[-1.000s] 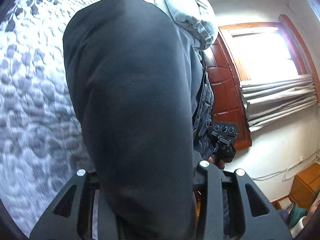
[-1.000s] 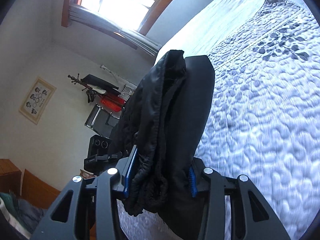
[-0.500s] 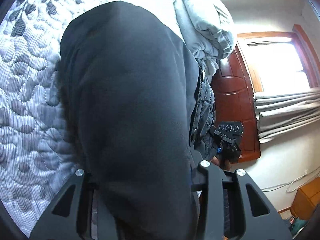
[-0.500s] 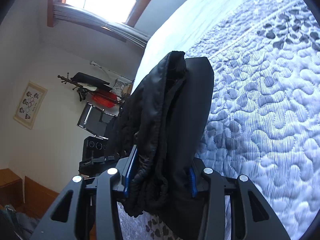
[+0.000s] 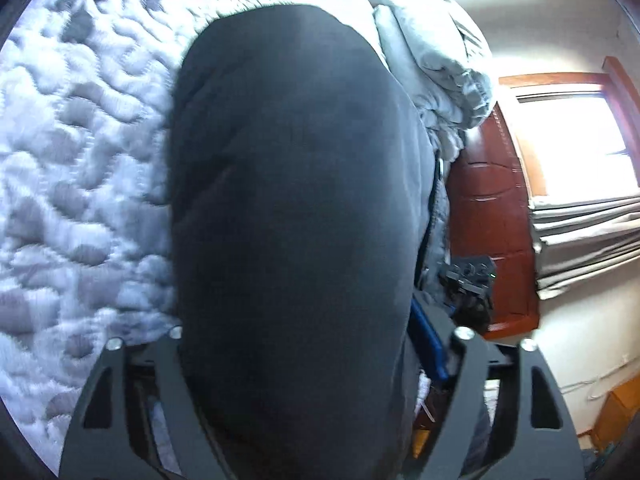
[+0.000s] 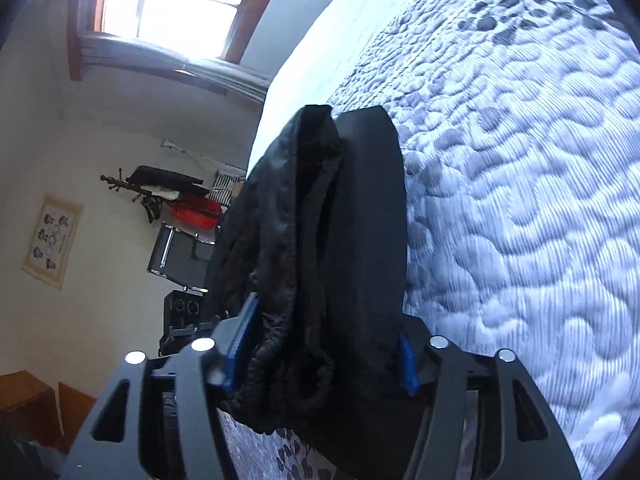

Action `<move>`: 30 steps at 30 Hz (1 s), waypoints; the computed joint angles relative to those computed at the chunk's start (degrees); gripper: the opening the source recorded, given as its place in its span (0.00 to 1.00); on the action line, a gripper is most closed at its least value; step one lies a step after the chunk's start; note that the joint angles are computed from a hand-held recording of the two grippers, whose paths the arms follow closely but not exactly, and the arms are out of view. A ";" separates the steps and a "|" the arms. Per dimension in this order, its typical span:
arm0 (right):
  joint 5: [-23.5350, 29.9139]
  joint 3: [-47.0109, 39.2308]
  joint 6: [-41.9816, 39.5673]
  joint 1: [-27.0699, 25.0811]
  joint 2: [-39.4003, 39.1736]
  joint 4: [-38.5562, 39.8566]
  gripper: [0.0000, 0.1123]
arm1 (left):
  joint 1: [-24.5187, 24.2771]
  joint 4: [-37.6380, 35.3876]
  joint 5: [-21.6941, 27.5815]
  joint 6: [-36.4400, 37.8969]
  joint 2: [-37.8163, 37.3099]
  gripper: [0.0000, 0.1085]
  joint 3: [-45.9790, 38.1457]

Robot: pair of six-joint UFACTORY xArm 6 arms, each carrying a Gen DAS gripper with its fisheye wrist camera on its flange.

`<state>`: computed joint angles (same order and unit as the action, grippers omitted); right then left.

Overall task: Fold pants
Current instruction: 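Lower the folded pants onto the bed and open both tools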

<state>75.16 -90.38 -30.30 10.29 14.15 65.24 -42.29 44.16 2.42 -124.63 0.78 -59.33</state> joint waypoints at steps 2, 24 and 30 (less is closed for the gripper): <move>-0.59 2.04 -0.08 -1.06 -1.61 0.04 0.67 | -1.59 -3.77 4.86 3.39 -1.70 0.86 0.36; -9.84 28.65 -0.33 -3.20 -28.76 -13.53 0.68 | -20.79 -11.15 53.02 8.57 -3.59 0.92 -14.30; -17.51 36.73 9.44 3.03 -39.61 -28.11 0.71 | -24.87 -18.81 63.53 13.87 5.00 0.92 -26.28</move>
